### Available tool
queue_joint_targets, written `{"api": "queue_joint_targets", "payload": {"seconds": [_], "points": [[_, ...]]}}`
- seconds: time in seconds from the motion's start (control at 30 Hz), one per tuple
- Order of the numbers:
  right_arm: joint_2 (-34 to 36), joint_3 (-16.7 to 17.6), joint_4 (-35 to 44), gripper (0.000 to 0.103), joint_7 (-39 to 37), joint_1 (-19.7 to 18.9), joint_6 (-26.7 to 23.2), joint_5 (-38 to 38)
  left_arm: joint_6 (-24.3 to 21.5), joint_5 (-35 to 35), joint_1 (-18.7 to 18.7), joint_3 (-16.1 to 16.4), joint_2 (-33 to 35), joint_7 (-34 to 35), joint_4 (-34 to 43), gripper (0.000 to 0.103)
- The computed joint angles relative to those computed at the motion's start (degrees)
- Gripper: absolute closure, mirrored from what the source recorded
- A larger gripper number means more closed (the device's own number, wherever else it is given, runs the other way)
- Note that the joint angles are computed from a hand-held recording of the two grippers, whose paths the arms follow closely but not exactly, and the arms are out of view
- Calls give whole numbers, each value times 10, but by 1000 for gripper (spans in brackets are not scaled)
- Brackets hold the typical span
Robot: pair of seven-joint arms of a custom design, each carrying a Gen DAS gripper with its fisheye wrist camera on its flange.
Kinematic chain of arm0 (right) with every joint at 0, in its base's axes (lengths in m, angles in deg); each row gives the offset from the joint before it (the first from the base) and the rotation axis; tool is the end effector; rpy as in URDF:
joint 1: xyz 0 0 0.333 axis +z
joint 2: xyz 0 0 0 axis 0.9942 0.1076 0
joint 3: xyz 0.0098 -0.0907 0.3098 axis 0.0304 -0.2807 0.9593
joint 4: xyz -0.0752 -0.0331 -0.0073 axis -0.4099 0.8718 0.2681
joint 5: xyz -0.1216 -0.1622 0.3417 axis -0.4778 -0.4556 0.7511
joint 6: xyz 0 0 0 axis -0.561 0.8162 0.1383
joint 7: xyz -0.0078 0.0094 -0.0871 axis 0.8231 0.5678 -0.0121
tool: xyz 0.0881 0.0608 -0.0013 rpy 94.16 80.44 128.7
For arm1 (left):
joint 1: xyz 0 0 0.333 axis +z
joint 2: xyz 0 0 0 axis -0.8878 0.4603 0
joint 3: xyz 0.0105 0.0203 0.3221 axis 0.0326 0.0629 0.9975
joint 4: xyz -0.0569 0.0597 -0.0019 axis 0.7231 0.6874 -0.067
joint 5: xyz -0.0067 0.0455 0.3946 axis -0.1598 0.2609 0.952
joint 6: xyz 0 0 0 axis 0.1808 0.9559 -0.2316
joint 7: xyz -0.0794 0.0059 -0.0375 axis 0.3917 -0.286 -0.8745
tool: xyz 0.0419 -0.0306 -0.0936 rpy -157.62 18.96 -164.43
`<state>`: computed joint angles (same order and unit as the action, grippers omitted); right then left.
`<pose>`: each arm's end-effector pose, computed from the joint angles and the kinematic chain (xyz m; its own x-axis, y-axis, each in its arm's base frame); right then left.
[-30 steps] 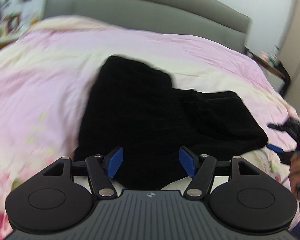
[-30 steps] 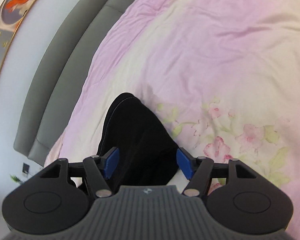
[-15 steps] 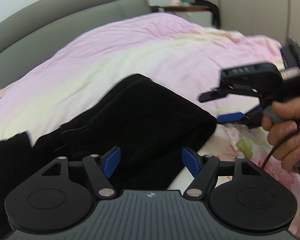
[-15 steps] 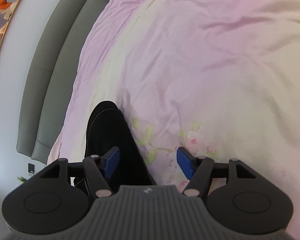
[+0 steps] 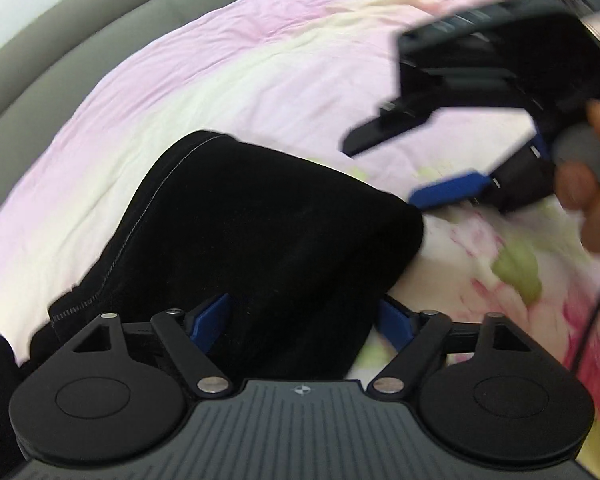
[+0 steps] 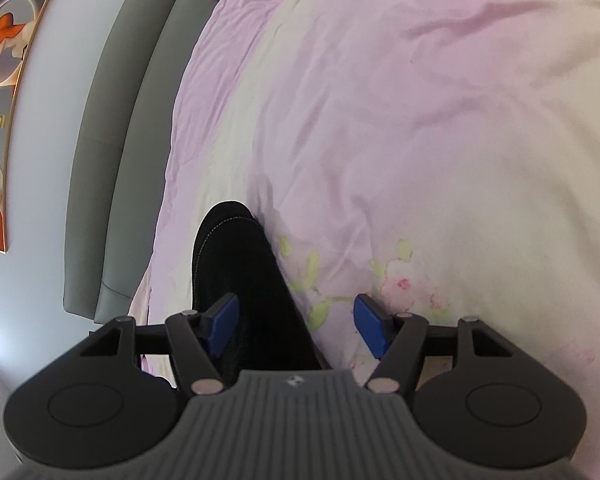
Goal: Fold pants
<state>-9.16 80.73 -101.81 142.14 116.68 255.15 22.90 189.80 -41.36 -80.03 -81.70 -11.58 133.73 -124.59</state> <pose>0.4524 0.3058 0.4024 -0.3475 -0.3883 -0.8535 -0.5103 0.8420 -0.1753 0.4579 -0.2392 0.4376 -0.6619 -0.7088 -0.2439 -0.4484 0.6352 -0.6289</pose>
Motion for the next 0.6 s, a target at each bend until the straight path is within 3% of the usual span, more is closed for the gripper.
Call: {"api": "queue_joint_targets", "payload": {"seconds": [0.13,0.17,0.27,0.33,0.43,0.5,0.6], "points": [[8,3,6,41,15,-13,-8,-55,26,-169,-73,56,-4,73,-9,47],[12,4,10,41,19,-18,-10,-74,39,-190,-85,62,-9,89,-18,49],[29,31,17,41,106,-68,3,-213,65,-199,-102,69,-23,93,-38,54],[43,36,28,42,140,-81,5,-269,58,-196,-111,79,-27,83,-36,54],[36,-8,38,62,55,-18,-28,-183,39,-220,-132,102,-27,88,-25,54],[33,-6,34,74,50,-17,-10,-174,41,-225,-127,95,-31,92,-25,57],[26,6,22,79,59,-34,37,-205,52,-255,-161,117,-43,128,-26,58]]}}
